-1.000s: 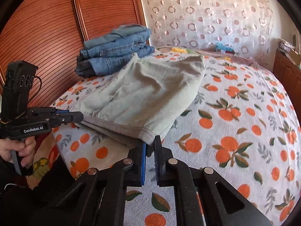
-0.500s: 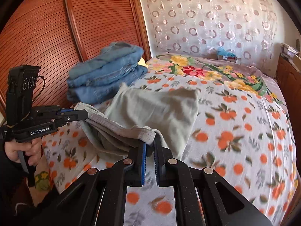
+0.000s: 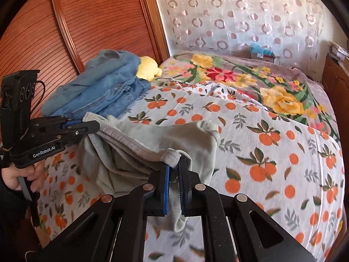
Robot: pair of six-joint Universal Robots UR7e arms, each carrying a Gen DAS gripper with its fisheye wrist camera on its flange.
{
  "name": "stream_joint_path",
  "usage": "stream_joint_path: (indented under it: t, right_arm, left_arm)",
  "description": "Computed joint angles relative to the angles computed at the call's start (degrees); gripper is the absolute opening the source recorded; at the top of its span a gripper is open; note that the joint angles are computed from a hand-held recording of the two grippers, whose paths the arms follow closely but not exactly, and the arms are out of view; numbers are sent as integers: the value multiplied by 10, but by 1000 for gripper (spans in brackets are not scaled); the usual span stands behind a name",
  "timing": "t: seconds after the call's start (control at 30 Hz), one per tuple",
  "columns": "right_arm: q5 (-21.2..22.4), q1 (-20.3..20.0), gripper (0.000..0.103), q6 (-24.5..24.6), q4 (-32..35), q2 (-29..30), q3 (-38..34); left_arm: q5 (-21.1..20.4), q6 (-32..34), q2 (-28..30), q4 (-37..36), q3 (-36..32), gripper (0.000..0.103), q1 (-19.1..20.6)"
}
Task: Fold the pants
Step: 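Grasp the khaki pants hem with the left gripper while the right gripper closes beside it, then lift the hem with both grippers and fold it over toward the waistband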
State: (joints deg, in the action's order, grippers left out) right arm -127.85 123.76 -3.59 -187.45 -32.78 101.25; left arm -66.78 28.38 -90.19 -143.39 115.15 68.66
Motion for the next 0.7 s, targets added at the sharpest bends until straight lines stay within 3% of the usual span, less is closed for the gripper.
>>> stream_joint_path:
  t: [0.13, 0.2, 0.3, 0.37, 0.5, 0.57, 0.63, 0.7]
  right_arm:
    - [3, -17, 8, -12, 8, 13, -22]
    - [2, -18, 14, -19, -9, 15, -20]
    - [-11, -13, 19, -25, -52, 18, -12]
    - [-14, -12, 20, -31, -77, 16, -5]
    - [-6, -8, 21, -46, -94, 13, 14]
    - [2, -9, 25, -54, -97, 13, 20]
    - [13, -14, 36, -62, -91, 11, 24]
    - [25, -22, 38, -61, -70, 9, 22]
  left_arm:
    - [17, 9, 15, -7, -2, 13, 1]
    - [16, 17, 10, -12, 3, 18, 1]
    - [0, 25, -3, -13, 6, 32, 1]
    - [-13, 29, -15, -10, 7, 49, 0]
    - [-15, 34, -32, 0, 13, 49, -1]
    - [-12, 35, -30, 7, 14, 49, 3]
    - [6, 37, -20, 4, 17, 49, 5]
    - [10, 34, -13, 6, 16, 49, 10]
